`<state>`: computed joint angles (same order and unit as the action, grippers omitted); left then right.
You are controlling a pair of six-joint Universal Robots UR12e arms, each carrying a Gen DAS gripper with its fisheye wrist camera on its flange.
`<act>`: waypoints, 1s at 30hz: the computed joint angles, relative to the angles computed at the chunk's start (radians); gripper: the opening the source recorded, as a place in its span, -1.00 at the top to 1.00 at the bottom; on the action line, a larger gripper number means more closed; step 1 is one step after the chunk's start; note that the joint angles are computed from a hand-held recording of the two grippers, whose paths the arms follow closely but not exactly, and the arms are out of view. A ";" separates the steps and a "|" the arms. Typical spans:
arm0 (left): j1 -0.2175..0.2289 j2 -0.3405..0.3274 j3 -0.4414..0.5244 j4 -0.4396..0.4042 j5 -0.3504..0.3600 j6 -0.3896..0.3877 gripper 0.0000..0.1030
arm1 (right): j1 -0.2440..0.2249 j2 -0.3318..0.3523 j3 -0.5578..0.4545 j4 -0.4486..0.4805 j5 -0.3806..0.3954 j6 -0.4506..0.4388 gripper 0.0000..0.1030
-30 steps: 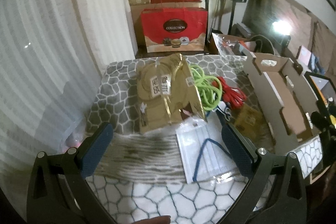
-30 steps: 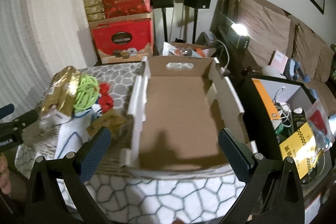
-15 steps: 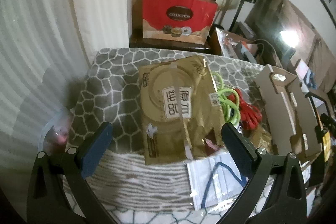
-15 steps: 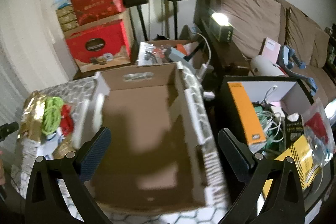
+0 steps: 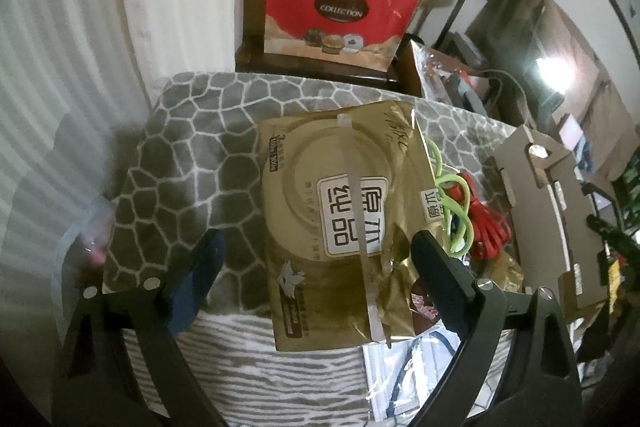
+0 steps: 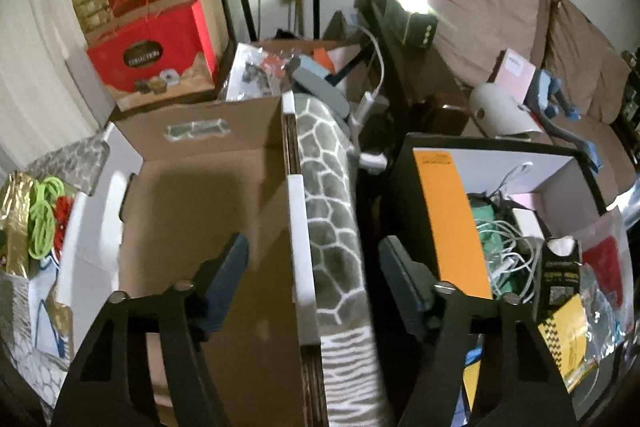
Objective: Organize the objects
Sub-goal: 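Clamp the white box wall with the right gripper while the left grasps the large gold bag, then carry the gold bag with the left gripper into the white box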
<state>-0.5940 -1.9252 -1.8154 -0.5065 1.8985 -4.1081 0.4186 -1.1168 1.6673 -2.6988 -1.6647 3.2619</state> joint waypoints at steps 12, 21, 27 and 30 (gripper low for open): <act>0.022 -0.003 -0.019 0.058 -0.075 0.034 0.00 | -0.015 0.027 -0.030 0.095 0.083 -0.010 0.45; 0.021 0.018 -0.033 0.046 -0.059 0.008 0.76 | -0.008 0.023 -0.028 0.109 0.090 -0.050 0.82; 0.016 0.041 -0.053 0.077 -0.051 -0.015 0.78 | -0.001 0.013 -0.010 0.092 0.104 -0.069 0.81; 0.014 0.052 -0.061 0.117 -0.068 -0.022 0.79 | -0.001 0.010 -0.003 0.086 0.124 -0.068 0.80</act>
